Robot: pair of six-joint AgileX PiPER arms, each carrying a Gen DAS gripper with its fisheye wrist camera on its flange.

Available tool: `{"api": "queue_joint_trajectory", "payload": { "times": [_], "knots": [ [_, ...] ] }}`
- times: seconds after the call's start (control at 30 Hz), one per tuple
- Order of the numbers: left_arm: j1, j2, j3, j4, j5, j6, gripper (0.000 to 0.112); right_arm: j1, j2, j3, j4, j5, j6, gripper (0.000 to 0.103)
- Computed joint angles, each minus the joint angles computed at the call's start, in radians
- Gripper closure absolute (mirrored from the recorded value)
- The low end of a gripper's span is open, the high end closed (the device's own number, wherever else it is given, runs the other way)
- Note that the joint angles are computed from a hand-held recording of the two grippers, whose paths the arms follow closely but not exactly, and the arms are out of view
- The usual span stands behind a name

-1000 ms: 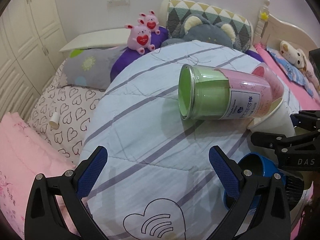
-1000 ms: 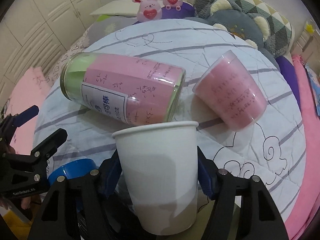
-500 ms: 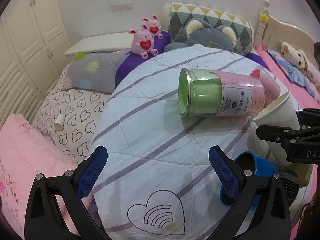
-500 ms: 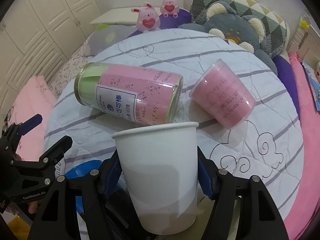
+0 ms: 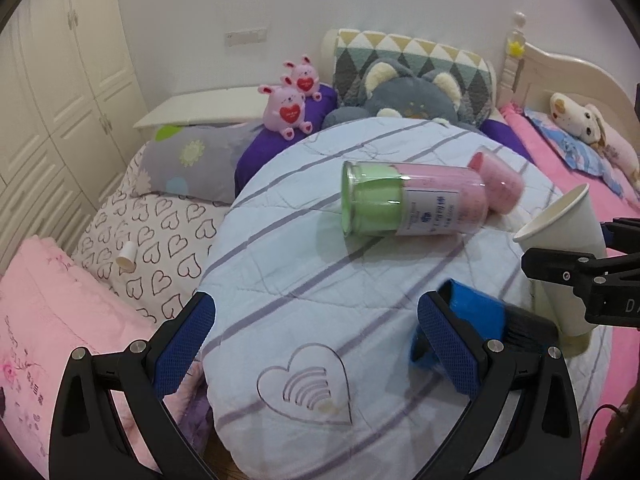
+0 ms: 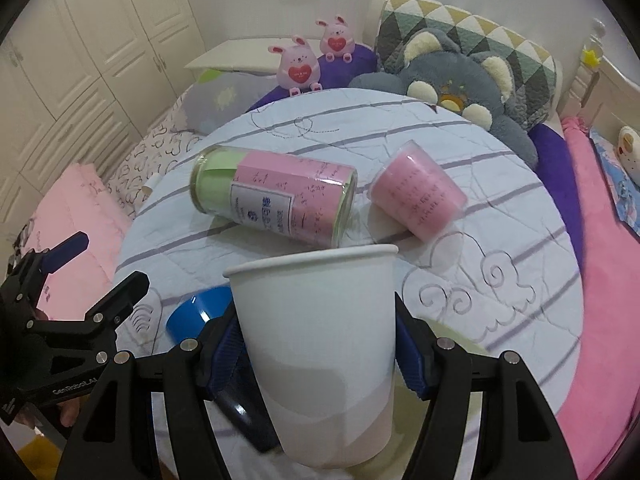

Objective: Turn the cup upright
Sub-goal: 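Close the right gripper on the white paper cup's body, then lift the white paper cup with the right gripper and rotate it rim-up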

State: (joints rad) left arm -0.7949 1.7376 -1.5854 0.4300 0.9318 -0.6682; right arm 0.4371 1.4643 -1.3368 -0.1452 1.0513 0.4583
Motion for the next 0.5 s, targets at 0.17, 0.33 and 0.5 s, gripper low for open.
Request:
{"api": "queue_joint_trajectory", "payload": {
  "times": [0.17, 0.33, 0.5],
  "knots": [
    [-0.049, -0.063, 0.061, 0.025, -0.005, -0.022, 0.010, 0.054, -0.094, 0.068, -0.044, 0.017, 0.094, 0.036],
    [-0.085, -0.106, 0.113, 0.016, -0.020, -0.008, 0.010, 0.134, -0.179, 0.140, -0.102, 0.038, 0.251, 0.036],
    [-0.117, -0.146, 0.188, -0.003, -0.055, 0.027, 0.010, 0.245, -0.282, 0.265, -0.165, 0.034, 0.479, 0.035]
  ]
}}
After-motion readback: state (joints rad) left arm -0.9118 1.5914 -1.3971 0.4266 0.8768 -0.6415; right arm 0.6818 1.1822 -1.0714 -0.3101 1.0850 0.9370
